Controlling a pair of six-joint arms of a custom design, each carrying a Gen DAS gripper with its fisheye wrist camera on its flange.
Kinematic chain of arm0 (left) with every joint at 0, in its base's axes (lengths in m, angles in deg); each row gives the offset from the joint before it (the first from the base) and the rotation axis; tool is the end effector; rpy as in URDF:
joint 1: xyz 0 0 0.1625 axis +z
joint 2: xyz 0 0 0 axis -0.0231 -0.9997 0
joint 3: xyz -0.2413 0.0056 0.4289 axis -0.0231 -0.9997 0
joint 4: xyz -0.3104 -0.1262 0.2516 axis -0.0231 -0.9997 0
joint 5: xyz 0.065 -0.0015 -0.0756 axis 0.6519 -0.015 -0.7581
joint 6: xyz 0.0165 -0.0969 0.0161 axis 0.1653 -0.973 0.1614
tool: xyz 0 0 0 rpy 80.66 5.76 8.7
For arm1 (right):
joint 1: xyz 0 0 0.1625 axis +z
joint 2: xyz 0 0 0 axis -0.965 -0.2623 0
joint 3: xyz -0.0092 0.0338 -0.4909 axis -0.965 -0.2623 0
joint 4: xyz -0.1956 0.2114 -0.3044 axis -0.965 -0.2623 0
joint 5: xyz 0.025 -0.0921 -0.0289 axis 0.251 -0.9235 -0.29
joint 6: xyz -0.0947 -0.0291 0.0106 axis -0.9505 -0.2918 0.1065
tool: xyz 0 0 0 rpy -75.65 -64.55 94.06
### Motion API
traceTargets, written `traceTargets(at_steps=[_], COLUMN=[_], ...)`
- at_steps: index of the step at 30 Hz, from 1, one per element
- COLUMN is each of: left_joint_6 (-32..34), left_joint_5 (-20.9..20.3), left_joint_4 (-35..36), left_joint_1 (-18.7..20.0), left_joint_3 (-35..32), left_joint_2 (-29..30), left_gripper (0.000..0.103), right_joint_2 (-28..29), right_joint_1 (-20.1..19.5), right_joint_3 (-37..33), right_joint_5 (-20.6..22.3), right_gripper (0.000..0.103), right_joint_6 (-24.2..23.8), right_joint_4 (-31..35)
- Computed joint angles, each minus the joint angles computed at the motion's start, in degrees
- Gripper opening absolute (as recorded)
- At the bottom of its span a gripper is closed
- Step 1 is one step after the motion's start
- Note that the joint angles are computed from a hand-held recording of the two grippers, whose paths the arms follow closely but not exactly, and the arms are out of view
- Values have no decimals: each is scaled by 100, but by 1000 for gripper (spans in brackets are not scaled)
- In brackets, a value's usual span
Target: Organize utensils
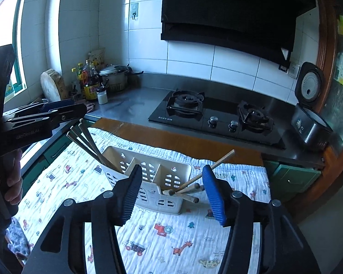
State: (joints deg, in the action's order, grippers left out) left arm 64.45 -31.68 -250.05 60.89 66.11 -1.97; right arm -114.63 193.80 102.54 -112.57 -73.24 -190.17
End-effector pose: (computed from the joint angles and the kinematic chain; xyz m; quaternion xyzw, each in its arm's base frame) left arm -0.1814 -0.7085 0.4736 0.1846 0.8193 -0.4610 0.2866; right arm 0.4999 -0.7261 0.1500 0.3876 -0.8302 0.3189 0.2427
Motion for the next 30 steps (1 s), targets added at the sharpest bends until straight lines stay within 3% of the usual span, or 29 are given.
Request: traceTargets(at_steps=[3,4,12,16,30], left_joint_6=[114,121,97,91,-652], left_joint_5=[85,107,347,612,1294], left_joint_4=[-326,-421,-1150,-1487,-1818], left_joint_1=[-108,-136,-354,-467,-809], left_joint_3=[341,462,1562,2100,3733], left_joint_2=[-164,-223,-738,-911,-1571], left_gripper=[65,73,96,98,98], right_joint_2=[-103,-137,-486,-579,-974], right_joint_1=[57,71,125,120,-13], right_joint_3=[294,403,1580,2067,3779], right_joint_5=[-98,-126,-239,-311,-98], right_gripper=[67,74,89,91,95], right_joint_6=[-184,-229,-383,-429,243], right_joint_4=[-401,-538,-1683,-2140,-3399])
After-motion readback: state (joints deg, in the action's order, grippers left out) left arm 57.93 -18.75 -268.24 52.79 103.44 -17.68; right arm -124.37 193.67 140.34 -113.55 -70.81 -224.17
